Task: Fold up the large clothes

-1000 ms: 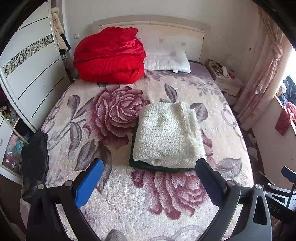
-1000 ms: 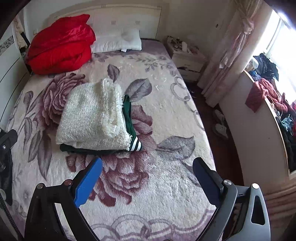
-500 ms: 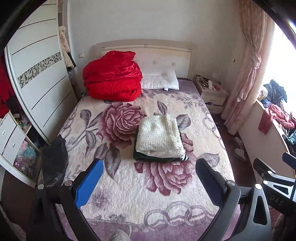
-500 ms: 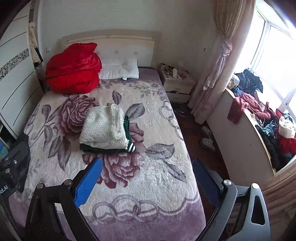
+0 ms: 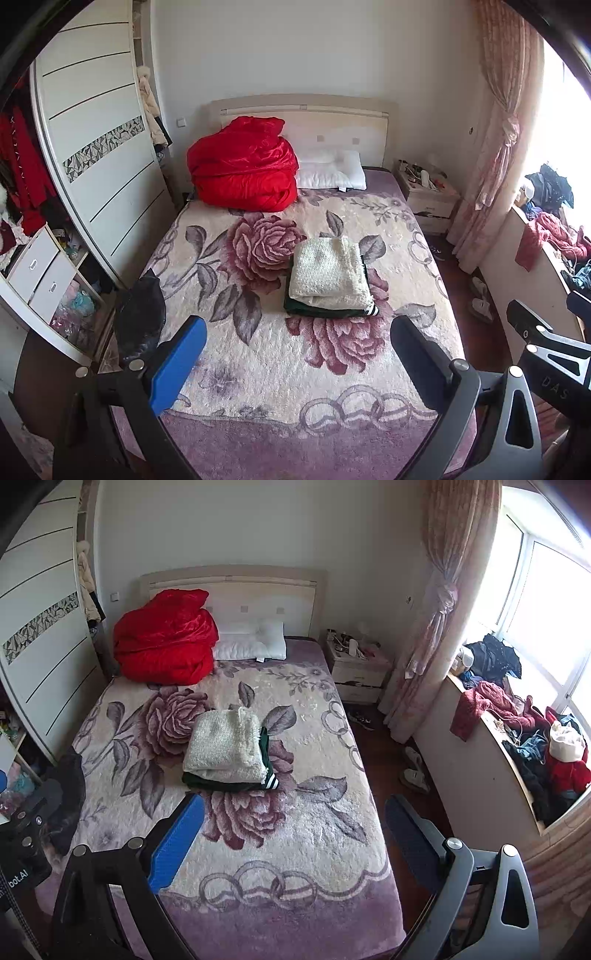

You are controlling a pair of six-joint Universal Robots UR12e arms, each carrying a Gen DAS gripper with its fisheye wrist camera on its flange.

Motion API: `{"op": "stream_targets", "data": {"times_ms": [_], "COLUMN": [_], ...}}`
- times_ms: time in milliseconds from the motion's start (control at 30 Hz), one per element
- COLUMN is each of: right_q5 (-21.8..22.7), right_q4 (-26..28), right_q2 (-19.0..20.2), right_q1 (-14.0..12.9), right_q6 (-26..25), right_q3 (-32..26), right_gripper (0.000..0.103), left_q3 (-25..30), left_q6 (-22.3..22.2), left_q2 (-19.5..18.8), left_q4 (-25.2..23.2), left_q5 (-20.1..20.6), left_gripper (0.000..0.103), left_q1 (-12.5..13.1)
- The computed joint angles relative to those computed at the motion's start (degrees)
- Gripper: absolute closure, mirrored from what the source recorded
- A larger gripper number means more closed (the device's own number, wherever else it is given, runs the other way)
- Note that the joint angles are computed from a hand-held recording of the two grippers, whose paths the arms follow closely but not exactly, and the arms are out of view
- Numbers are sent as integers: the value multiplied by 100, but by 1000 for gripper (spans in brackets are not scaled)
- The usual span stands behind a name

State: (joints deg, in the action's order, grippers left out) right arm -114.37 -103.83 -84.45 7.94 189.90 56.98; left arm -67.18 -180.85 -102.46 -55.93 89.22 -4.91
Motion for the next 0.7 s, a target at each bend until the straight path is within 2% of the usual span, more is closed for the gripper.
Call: {"op": "stream_targets", "data": {"times_ms": [367, 700], "right_q5": [15, 130], "right_q4": [-75, -252], "right_q2": [-123, -185], "right_q1": [25, -77], "right_q6": [-153, -264], "right_q3": [-82, 12], "right_gripper": [3, 0], "left_q3": [-114, -203], "left_q6": [-132, -181], "left_q2": [156, 194], "left_q4": [255, 418], "left_q5": [32, 41], "left_gripper": [1, 1], "left_q1": [3, 23]}}
